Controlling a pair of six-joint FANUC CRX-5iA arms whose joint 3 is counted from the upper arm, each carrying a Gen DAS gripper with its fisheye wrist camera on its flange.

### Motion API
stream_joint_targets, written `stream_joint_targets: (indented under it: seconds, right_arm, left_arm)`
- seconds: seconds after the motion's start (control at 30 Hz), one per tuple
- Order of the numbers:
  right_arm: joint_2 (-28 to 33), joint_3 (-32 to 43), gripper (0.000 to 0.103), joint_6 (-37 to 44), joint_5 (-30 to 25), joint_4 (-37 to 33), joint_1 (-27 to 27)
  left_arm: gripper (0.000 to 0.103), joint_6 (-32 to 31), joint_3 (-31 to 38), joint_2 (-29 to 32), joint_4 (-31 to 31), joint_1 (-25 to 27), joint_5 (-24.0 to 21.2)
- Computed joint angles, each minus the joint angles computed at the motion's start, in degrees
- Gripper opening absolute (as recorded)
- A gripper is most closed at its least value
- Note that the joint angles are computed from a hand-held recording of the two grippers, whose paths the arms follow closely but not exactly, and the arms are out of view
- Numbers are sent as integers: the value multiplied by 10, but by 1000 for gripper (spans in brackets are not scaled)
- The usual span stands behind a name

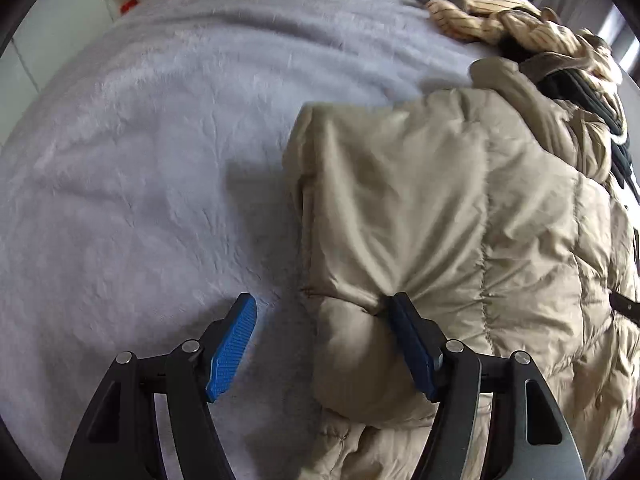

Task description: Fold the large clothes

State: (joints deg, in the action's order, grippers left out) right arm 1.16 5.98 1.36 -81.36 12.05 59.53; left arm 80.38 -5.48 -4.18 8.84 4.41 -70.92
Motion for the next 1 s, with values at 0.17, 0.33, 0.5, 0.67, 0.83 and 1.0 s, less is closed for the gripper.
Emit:
stream_joint_targets:
  seconds: [0.17,0.33,0.5,0.67,0.83,1.0]
  right_arm:
    - [-26,0,19,-41,-55,-4,7]
    - [-91,-39,29,-132,-42,-10,38]
    - [-139,-66,48,-208,-52,7,96]
    - [-204,-109,59,-298,-69,31,167]
    - [-262,-147,71,-361,-87,58,224]
    - [-310,-182,80,-394,-94,80,254]
  left_arm:
    - [71,26,61,7,-55,-21,-44]
    - [71,30,99,-8,-72,-46,-91]
    - [71,44,126,-12,-71,-91,-142]
    - [83,73,145,-7,-62,-165,-176]
    - [103,116,158,-7,-66,-236,-167]
    - [103,161,193,26,-72,-299,-188]
